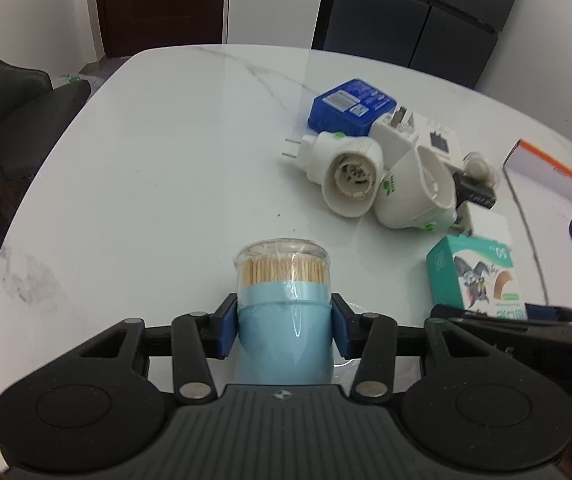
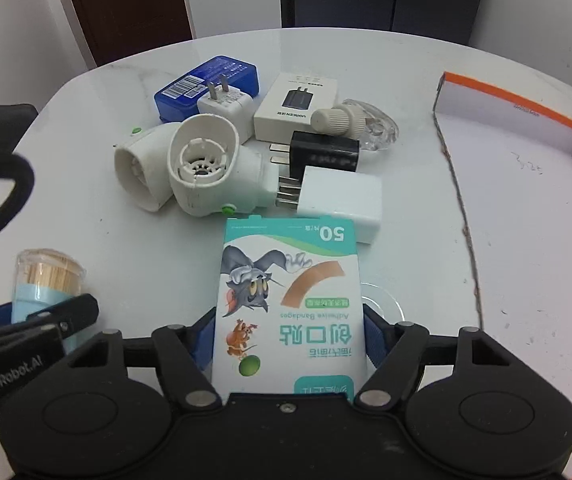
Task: Organize rigid objects
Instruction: 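Close left gripper on the toothpick jar while right gripper closes on the bandage box, then carry the toothpick jar with left gripper while right gripper carries the bandage box to the orange-rimmed box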
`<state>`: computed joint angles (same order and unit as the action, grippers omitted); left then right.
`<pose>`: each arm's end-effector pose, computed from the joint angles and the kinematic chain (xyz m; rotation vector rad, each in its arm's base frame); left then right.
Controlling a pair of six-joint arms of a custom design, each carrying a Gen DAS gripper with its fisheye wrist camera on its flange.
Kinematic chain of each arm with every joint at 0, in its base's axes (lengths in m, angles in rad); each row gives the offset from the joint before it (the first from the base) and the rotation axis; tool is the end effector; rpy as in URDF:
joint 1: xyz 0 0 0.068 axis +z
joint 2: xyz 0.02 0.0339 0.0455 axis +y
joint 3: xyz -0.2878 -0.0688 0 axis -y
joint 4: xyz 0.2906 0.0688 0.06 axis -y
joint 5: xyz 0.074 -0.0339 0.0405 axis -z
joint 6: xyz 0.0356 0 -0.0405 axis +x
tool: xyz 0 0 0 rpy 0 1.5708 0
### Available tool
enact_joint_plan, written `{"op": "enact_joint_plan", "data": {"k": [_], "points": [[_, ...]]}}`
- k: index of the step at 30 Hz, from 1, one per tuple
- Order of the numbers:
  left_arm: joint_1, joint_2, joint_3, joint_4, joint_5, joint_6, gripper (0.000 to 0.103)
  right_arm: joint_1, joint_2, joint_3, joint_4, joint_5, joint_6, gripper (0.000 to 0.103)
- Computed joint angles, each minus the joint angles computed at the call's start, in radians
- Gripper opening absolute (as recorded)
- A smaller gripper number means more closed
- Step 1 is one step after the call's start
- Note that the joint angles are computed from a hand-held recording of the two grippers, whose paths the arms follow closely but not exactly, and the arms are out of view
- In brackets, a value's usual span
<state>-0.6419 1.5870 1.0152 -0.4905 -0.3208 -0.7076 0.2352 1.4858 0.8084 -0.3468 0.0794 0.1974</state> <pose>0.2902 -0.2029 0.2003 -0.1908 2.5434 -0.0918 0.3085 0.0710 0.1713 -0.0201 2.5908 0.0553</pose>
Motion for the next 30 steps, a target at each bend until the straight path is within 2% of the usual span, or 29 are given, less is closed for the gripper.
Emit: {"op": "enact_joint_plan", "data": {"k": [6,13,19,26,30], "points": [[-0.042,-0.016,0.032,-0.022,-0.019,-0.022,0.047,-0.031,-0.154,-0.063,-0.011,-0.022,-0.053,0.084],[-0.119,0.015,0.122,-0.062,-0.056,-0.053,0.047,-0.139,-0.272,-0.030,-0.117,-0.088,-0.129,0.084],[-0.194,0.078,0.237,-0.093,-0.093,-0.070,0.047,-0.294,-0.336,0.009,-0.210,-0.163,-0.214,0.084],[-0.272,0.192,0.400,-0.129,-0.091,-0.067,0.047,-0.504,-0.412,-0.002,-0.273,-0.248,-0.316,0.084],[-0.306,0.271,0.509,-0.151,-0.091,-0.051,0.047,-0.636,-0.407,0.027,-0.305,-0.309,-0.378,0.084]]}}
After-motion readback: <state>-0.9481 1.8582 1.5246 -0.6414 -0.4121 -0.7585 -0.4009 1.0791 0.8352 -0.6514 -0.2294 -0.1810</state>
